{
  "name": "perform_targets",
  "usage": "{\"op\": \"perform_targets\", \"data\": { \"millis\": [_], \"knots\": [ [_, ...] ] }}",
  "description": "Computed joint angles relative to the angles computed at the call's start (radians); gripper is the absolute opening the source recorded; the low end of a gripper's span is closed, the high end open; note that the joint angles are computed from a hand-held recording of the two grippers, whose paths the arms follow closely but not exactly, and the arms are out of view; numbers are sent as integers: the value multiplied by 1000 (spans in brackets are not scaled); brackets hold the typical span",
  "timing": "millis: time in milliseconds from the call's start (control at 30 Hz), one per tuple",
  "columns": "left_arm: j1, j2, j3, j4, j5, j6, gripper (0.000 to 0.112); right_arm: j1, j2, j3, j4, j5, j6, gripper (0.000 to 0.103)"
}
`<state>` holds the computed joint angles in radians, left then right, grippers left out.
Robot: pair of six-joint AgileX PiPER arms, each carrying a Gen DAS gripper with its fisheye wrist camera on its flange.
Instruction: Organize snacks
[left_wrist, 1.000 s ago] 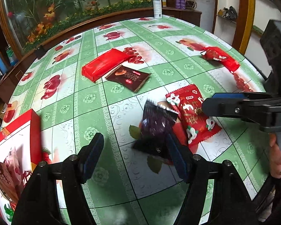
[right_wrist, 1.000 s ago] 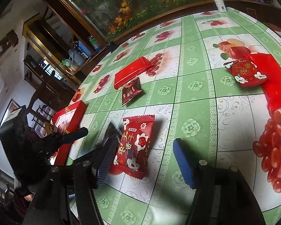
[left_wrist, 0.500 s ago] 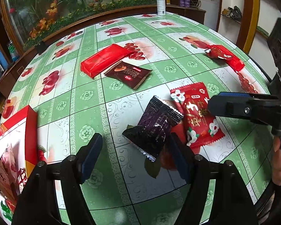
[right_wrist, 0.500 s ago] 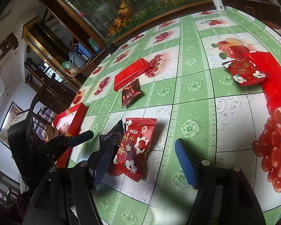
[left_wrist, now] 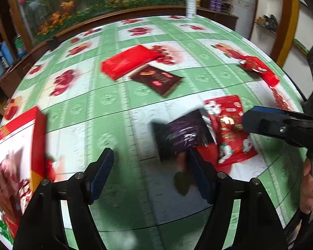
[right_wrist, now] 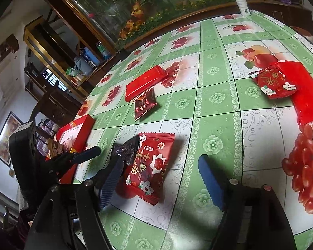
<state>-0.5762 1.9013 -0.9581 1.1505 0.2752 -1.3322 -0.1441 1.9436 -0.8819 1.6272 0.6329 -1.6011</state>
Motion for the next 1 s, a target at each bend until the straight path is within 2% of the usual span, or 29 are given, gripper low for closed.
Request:
{"op": "perform_targets", "data": {
  "millis": [67, 167, 267, 467, 500, 533, 567, 667, 767, 800, 867, 1000],
  "knots": [
    [0, -15, 22, 63, 32, -74, 72, 12, -1, -4, 5, -12, 3, 82],
    [24, -44, 38, 56, 12, -62, 72, 40, -2, -10, 16, -41, 9, 83],
    [21, -64, 36, 70, 32, -61, 72, 75, -3, -20, 5, -71, 22, 83],
    [-14, -43, -24, -8, 116, 72, 72, 136, -11, -29, -25, -133, 39, 82],
    [-23, -42, -32, -11, 139, 93, 72, 153, -17, -29, -34, -160, 45, 79],
    [-28, -43, -34, -9, 151, 105, 72, 169, -22, -29, -43, -190, 54, 65],
    [-31, -48, -37, -13, 159, 125, 72, 195, -32, -26, -62, -250, 72, 42],
    [-28, -60, -51, -75, 146, 223, 72, 231, -51, -16, -104, -342, 94, 39],
    [-19, -58, -72, -187, 92, 385, 72, 226, -84, 21, -53, -417, -3, 39],
    [-19, -55, -78, -215, 79, 428, 72, 199, -91, 32, -34, -423, -28, 39],
    [-24, -43, -90, -242, 52, 498, 72, 102, -86, 36, -101, -347, 4, 40],
    [-25, 17, -159, -394, 33, 743, 72, -5, -78, 43, -97, -254, -21, 41]
  ]
}}
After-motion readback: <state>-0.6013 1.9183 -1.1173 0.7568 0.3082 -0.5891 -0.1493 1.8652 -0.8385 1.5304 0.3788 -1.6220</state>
